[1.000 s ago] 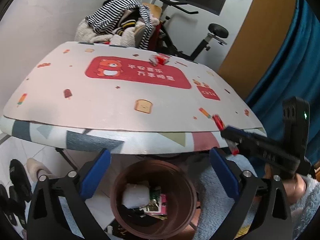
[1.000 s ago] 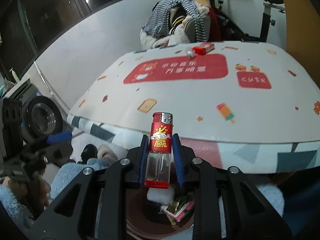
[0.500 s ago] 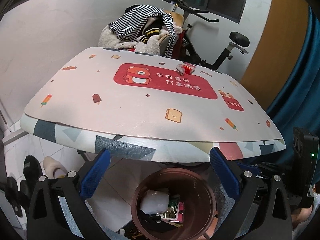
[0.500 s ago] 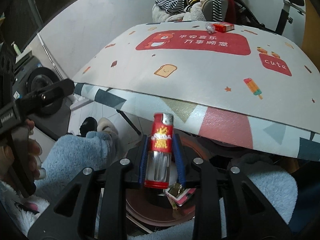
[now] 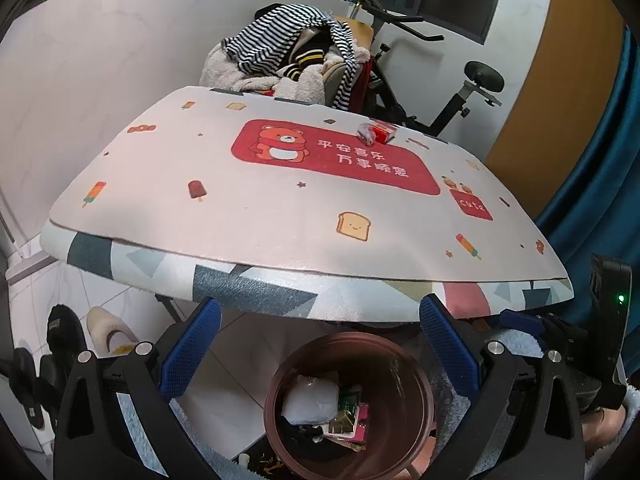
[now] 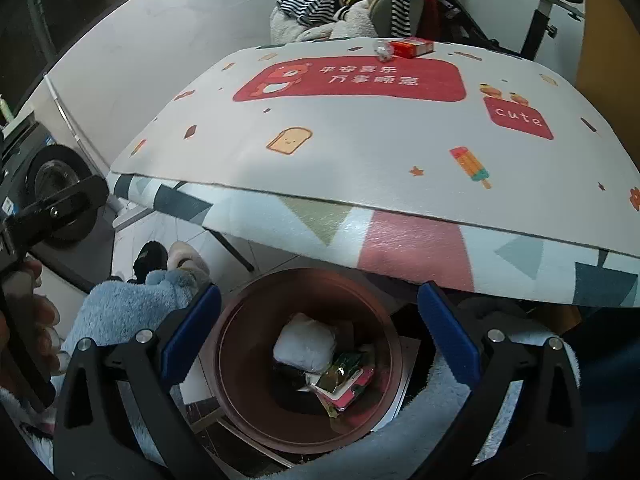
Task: Collect trash
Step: 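Grasp the clear plastic wrapper with the left tool while right grasps the red box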
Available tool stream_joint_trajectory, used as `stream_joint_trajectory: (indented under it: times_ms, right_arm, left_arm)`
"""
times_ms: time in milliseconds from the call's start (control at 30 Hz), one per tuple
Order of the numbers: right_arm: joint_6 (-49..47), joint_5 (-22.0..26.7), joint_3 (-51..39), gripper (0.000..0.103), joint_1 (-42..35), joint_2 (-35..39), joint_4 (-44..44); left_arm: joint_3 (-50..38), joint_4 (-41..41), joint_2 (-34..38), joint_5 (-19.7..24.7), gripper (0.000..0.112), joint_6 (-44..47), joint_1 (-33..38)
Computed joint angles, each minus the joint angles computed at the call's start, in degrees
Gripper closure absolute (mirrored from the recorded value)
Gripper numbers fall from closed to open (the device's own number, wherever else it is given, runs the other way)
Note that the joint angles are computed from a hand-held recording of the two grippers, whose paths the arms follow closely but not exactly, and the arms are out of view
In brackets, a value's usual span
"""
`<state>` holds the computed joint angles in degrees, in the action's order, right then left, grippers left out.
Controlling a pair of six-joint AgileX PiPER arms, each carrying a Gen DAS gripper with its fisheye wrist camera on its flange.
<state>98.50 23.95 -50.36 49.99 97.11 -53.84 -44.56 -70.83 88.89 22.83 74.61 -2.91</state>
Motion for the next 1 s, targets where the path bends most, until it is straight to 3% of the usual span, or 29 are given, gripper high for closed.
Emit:
stream_joint_trajectory:
  times_ms: [300, 500, 667, 1000]
  right_arm:
    - [2.8, -0.2, 1.6, 0.006, -3.1, -1.9, -3.5]
    - [2.0, 3.2, -0.5, 0.006, -7.8, -2.9, -4.2]
    - [2.8, 3.9, -2.8, 0.006, -13.4, -3.1, -7.4]
    - [-14.6, -5.4, -15.0, 0.006, -30.3, 3.6, 3.4]
  left_arm:
    - [-3.7, -2.2, 2.3, 0.6, 0.015, 0.7, 0.4]
    - [-9.7, -3.1, 5.9, -2.0, 0.015, 1.9, -1.4]
    - [-18.2, 1.8, 10.7, -2.0, 0.015, -2.8, -3.8]
    - [-47.2, 25.8, 27.8, 2.7, 0.015, -28.1, -10.4]
